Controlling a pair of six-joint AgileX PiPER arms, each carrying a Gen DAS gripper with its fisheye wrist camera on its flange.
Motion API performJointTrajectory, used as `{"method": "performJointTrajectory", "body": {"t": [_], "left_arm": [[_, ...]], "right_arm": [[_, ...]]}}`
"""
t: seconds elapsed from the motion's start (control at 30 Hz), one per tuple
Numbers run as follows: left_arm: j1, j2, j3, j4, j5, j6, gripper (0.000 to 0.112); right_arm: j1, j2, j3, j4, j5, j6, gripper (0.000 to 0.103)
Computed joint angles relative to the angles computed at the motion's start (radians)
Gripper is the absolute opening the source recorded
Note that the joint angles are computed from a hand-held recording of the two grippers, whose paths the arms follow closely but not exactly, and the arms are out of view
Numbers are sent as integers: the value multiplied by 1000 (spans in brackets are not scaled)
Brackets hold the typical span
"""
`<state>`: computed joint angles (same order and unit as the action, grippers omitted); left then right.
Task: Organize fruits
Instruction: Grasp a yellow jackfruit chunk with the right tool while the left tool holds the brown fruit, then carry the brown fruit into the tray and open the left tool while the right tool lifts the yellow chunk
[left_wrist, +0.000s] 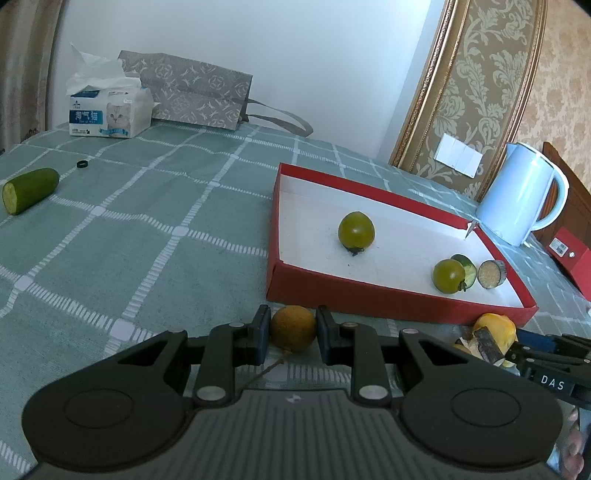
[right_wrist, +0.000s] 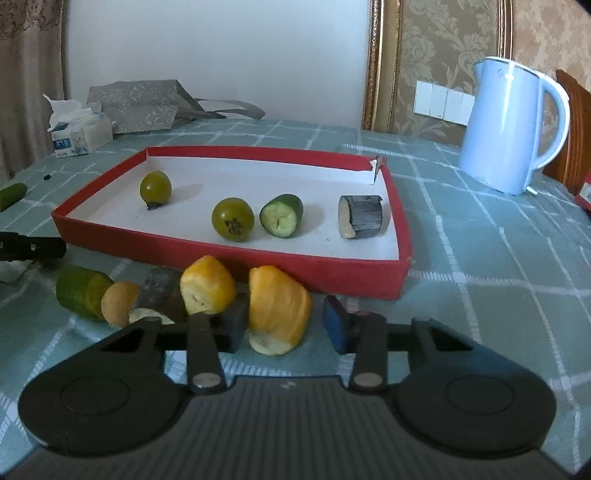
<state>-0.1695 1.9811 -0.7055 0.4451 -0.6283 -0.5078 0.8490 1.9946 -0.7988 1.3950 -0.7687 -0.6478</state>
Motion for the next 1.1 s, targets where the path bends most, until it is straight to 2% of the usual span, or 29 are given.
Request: {"method": "performJointTrajectory", "body": {"t": [0.27,0.5,0.67,0.77,0.83,0.9,1.1], "left_arm": [[0,1,-1,0,1,0,26],[-7,2,1,-21,-1,23,26],[-8,2,3,-24,-3,24,26],[0,-2,12,-9,-26,12,26],[-8,-10,22,-34,-33,56,26],[-32,-21,19,-94,-3,106,26],[-44,-37,-7,-91,46,76,26]], "right_arm": [[27,6,-7,22,-28,-3,33],[92,-3,34,104,-137,10,33],[66,-32,96,53,-136,166,33],[44,-46,139,3,-140,302,33],[25,-57,180,-58,-138,413,33],[12,-61,205,-96,-142,487,33],[-6,-65,244,-166,-151,594,33]]}}
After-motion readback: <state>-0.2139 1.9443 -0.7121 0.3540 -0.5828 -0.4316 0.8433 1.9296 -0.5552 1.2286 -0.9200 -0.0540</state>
